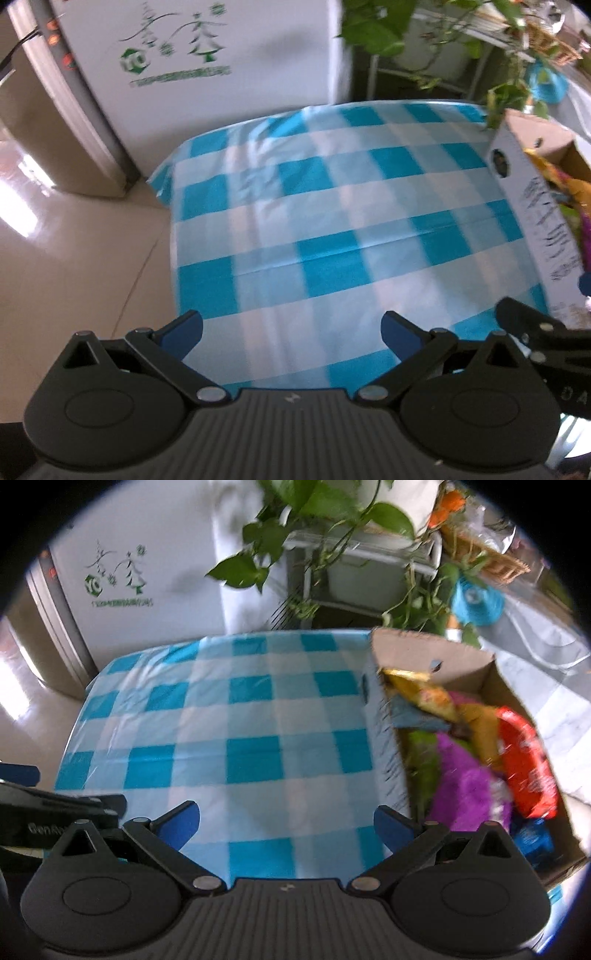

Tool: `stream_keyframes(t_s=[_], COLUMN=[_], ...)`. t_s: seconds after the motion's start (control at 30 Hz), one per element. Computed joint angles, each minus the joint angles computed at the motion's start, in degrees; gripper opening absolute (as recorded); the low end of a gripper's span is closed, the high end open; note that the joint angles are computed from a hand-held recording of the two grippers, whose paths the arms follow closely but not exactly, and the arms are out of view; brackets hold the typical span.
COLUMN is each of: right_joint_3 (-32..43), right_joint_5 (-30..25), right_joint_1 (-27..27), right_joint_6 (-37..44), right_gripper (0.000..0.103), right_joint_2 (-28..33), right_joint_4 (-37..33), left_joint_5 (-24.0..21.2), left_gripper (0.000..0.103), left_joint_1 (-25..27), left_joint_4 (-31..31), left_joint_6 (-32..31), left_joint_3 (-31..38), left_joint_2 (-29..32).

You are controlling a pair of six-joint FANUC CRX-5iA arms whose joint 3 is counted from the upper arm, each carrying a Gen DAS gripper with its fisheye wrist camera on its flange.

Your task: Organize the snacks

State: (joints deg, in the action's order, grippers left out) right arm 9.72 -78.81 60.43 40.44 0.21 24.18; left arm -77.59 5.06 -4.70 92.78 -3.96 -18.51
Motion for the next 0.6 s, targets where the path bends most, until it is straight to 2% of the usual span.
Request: stream_keyframes(t_s=[0.17, 0.27, 0.43, 0.6], right_joint_3=[-1.87, -4.05, -6.86, -10.99], right_joint_5=[1.53, 3.19, 5.36, 8.13], right_joint_1=[1.64, 2.46, 3.10, 5.08], right_joint_6=[-2.46, -6.30, -11.89, -13.25], right_gripper=[0.103, 0.103, 0.103, 0.103], right_joint_2=[0.45, 0.47, 0.80, 1.19], right_joint_4=[-0.45, 0.19, 0.44, 5.79], left_joint_5=[0.03, -0.06, 0.64, 0.90], left_gripper=[0.101, 0.102, 0.102, 0.102], left_joint_1=[3.13, 3.44, 7.21, 9.50], left_joint_4=[0.71, -1.01, 1.04, 2.19], left_joint_6=[-1.69, -1.11, -2.84, -3.48], left_joint_3=[-2.01, -2.21, -3.88, -4.67], left_joint_2=[-1.13, -1.44, -2.82, -3.42])
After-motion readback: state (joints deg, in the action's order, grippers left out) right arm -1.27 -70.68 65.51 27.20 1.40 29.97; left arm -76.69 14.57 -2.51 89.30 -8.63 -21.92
